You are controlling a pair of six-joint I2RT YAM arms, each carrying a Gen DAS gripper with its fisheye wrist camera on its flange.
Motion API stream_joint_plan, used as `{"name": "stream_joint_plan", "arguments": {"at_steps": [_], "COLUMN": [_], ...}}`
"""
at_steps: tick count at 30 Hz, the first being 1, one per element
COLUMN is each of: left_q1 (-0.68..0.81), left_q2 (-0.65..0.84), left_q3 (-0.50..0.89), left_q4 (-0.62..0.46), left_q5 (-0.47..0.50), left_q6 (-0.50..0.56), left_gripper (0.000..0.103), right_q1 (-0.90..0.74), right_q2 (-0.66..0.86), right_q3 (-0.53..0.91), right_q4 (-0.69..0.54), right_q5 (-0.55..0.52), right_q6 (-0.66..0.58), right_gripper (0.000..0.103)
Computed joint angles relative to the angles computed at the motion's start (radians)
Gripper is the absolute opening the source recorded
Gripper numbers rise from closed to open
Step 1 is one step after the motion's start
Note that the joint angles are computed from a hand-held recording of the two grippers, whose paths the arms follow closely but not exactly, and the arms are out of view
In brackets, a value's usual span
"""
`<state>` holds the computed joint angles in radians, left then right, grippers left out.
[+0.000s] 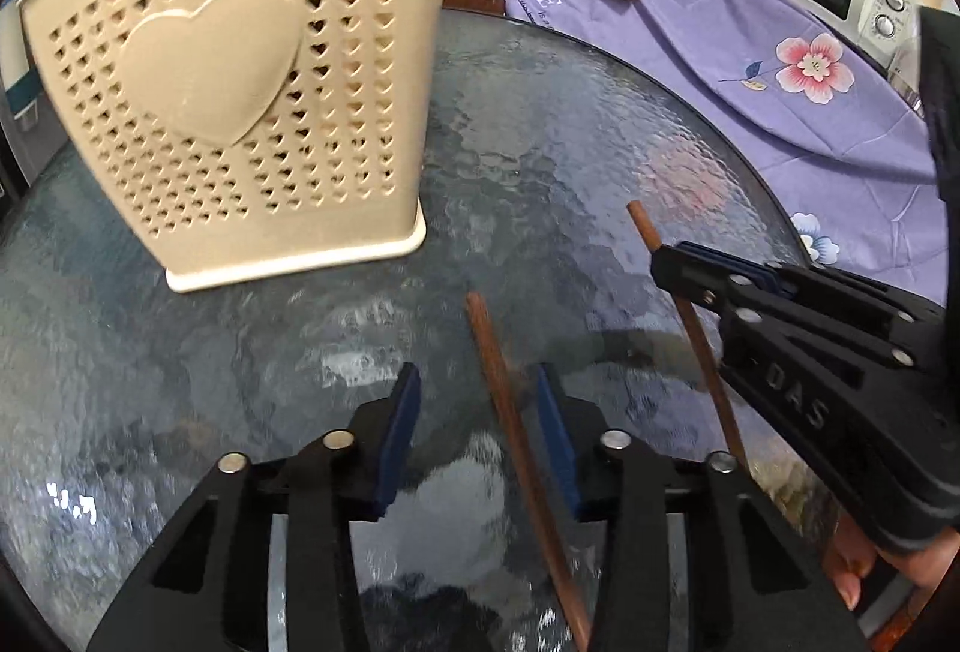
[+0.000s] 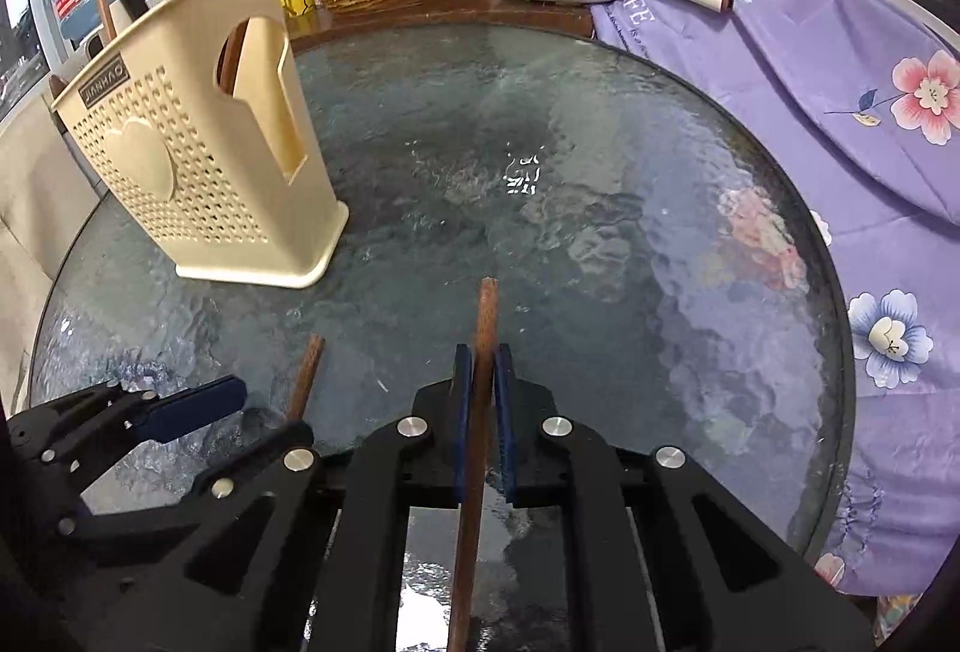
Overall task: Organize utensils
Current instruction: 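Grasp a wooden chopstick with the right tool while the left tool grasps the other, then lift both wooden chopsticks and carry them above the cream holder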
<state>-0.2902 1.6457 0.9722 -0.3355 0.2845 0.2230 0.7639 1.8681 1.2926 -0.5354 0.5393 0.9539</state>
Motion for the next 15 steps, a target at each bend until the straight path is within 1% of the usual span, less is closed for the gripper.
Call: {"name": "stream_joint_plan", "arguments": {"at_steps": [3, 9, 15], "left_q1": [-0.02, -0.041, -0.025], "left_q2": [0.032, 0.075, 0.082], "left_q3": [0.042, 0.093, 0.102], "left_q4": [-0.005, -0.006, -0.013], "left_q5": [-0.02, -0.055, -0.027], "left_q6": [-0.02, -0.035, -0.042], "left_gripper": [0.028, 0.01, 0.007], "right_q1": [-0.005, -0.004, 0.01], "right_q2": [-0.014, -0.019, -0.033], "right_q3": [-0.02, -0.029, -0.038], "right_q4": [0.015, 0.028, 0.033], "right_q5": [-0.004, -0.007, 0.009], "right_q6": [0.0, 0.0, 0.011], "right_gripper": [0.008, 0.009, 0.009]}}
